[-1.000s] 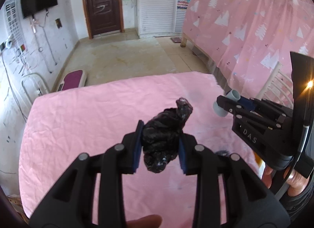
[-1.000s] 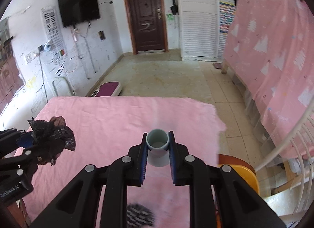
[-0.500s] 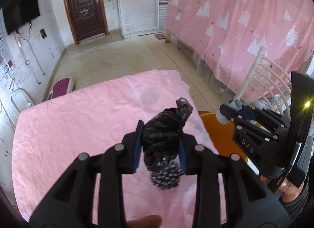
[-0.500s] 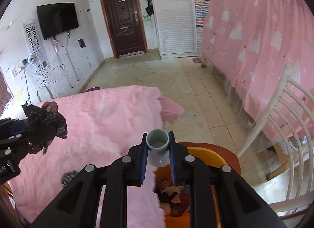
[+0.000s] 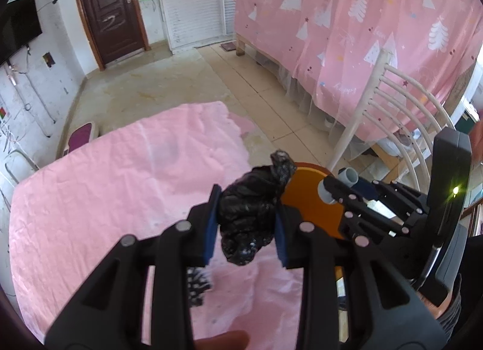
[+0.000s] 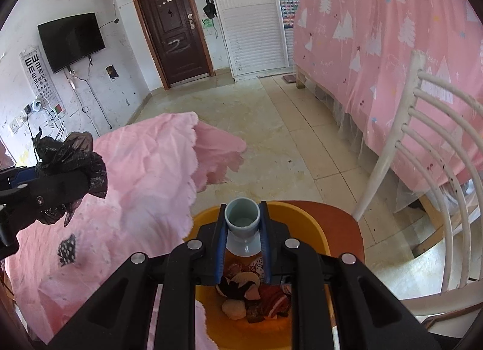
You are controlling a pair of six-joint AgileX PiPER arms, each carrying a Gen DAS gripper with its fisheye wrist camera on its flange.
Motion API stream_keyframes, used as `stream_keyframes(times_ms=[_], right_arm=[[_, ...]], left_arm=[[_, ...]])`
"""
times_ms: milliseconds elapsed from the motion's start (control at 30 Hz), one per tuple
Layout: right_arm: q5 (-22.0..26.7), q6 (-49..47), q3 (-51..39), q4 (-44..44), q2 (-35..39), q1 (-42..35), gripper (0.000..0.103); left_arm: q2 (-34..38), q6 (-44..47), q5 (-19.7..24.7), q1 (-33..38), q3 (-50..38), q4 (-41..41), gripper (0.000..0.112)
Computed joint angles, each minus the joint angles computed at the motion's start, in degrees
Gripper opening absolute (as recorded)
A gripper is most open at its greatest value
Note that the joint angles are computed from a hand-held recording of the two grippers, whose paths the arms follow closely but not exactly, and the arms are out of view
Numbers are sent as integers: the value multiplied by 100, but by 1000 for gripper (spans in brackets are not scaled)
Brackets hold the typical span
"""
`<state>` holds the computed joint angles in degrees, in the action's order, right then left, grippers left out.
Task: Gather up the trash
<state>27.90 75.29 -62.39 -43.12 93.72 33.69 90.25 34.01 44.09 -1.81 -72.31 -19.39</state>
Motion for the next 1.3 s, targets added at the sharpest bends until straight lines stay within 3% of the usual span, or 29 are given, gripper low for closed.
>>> stream_keyframes(times_ms=[200,367,533,667,1000,1300], right_arm=[[-365,13,306,51,-50,-171,9],[-642,-185,473,340,-55,-289,9],[-715,-120,564,367,-84,-316,10],[-682,-92,578,371,-95,-300,10],[-189,-42,257,352,-83,-27,10],[733,-173,-705,317,201,493,10]], left_arm=[[141,-346,-37,-398,-50,203,30],[178,-122,-32,-496,17,-113,31],[255,-112,43,-518,-43,-223,47],[232,-82,63,-477,-46,-281,49],[37,507,359,100,-68,-835,49],[-165,1336,699,1082,-99,-1509,49]])
